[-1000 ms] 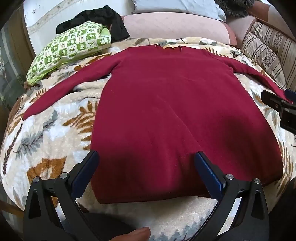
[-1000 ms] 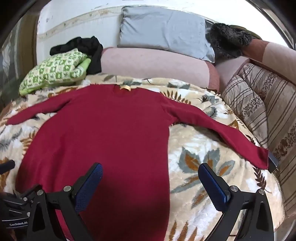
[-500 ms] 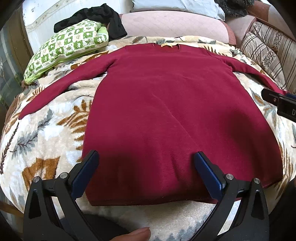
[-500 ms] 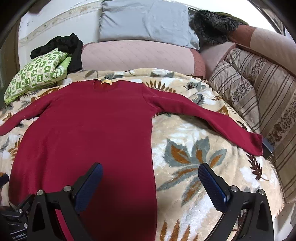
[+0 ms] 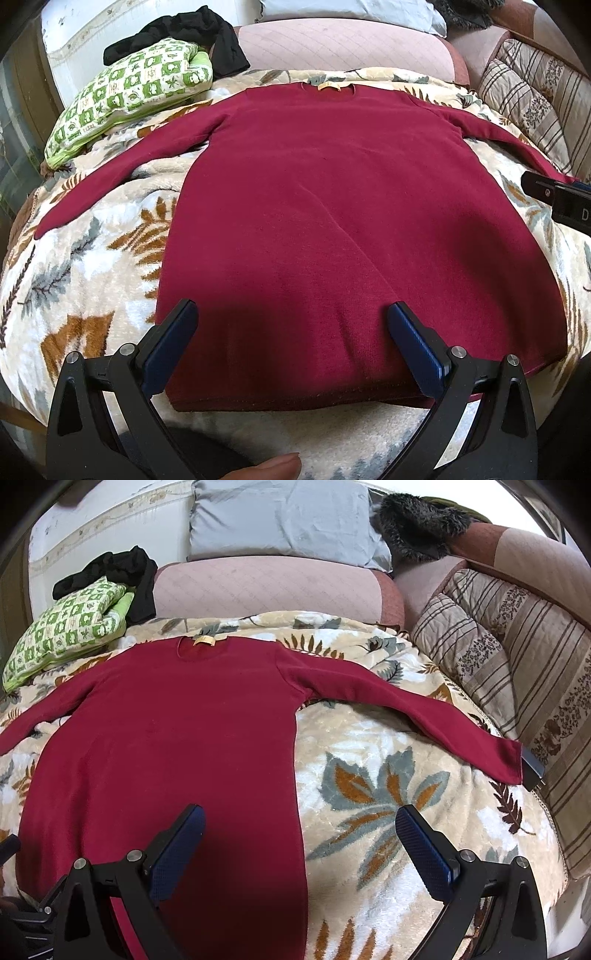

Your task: Fold small clothes

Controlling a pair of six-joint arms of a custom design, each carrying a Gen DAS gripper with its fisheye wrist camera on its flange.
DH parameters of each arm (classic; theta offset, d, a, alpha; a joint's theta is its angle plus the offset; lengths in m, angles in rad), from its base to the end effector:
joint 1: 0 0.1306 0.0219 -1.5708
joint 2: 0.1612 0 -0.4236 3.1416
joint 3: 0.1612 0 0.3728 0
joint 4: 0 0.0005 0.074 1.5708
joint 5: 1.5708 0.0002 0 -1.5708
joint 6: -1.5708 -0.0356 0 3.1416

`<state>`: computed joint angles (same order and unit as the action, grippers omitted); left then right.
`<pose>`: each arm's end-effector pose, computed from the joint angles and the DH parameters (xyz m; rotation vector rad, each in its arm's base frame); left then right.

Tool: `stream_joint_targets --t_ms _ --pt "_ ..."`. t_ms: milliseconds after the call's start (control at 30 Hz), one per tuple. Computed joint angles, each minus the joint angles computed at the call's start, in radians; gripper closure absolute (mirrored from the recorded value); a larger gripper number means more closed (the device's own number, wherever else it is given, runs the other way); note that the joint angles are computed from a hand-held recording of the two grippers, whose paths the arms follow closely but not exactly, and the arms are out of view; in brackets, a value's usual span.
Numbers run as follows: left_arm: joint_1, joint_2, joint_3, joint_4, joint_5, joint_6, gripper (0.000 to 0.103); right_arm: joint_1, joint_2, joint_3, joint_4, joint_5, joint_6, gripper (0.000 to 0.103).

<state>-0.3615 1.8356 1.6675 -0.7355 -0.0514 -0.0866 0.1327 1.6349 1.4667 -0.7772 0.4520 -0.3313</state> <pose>0.5917 -0.2223 0.3678 0.5281 2.4165 -0.0545 0.5433 0.0563 0.3950 0.4177 2.3830 -0.3606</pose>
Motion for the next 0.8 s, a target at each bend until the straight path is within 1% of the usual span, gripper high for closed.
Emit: stream_joint_targets --t_ms 800 --pt "0.005 0.002 0.007 -0.011 0.013 0.006 0.0 0.001 0.006 0.001 0.007 -0.006 0.004 0.001"
